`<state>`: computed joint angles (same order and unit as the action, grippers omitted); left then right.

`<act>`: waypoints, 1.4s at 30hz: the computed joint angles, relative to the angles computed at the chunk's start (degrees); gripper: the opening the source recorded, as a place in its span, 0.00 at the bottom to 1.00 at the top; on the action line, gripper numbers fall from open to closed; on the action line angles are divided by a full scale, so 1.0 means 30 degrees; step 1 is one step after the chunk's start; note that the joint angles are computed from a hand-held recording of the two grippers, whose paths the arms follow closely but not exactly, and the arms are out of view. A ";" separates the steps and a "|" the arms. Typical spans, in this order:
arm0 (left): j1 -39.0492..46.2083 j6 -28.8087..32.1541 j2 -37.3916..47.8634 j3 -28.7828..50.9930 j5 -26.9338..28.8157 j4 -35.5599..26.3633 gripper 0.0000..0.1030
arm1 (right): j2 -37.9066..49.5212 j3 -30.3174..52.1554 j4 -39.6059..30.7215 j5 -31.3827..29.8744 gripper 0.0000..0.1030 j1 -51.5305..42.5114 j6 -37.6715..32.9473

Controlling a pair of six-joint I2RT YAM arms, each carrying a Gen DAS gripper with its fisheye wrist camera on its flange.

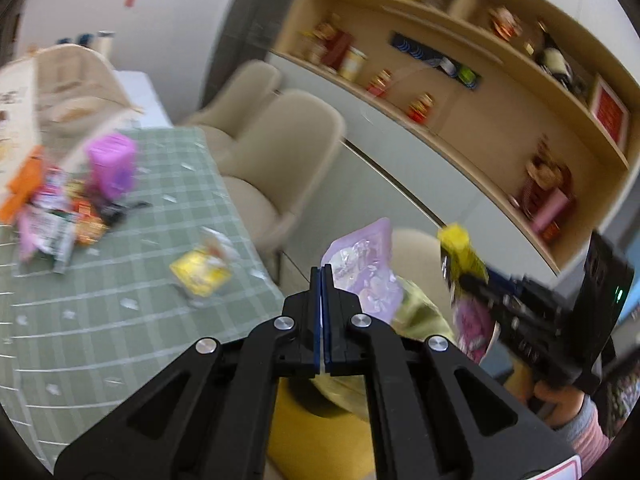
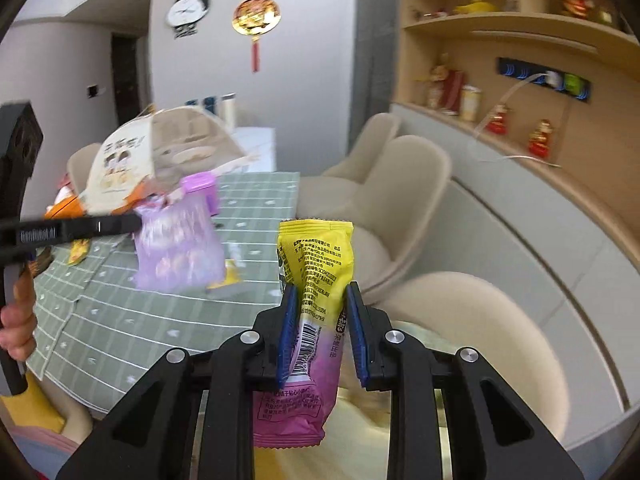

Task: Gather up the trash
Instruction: 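Carry both wrappers to the trash bin and release them inside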

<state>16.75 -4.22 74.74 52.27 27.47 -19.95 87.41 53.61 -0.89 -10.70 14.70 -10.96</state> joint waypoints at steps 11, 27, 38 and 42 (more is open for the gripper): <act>-0.7541 -0.3664 0.6442 0.2376 -0.2462 0.2687 0.00 | 0.0412 -0.0353 0.0565 -0.2380 0.24 -0.5170 -0.0722; -0.7336 -0.3967 0.6638 0.2263 -0.4678 0.2718 0.31 | 0.6758 0.2423 0.2187 -0.2961 0.24 -0.4165 0.0588; -0.4479 -0.2553 0.2443 -0.1479 -0.6204 0.1644 0.31 | 1.1399 0.5090 -0.0501 -0.2260 0.24 -0.2982 0.0191; -0.3113 -0.2538 0.1909 -0.2295 -0.5772 0.1546 0.31 | 1.1569 0.4810 -0.0915 -0.2056 0.24 -0.2870 0.0310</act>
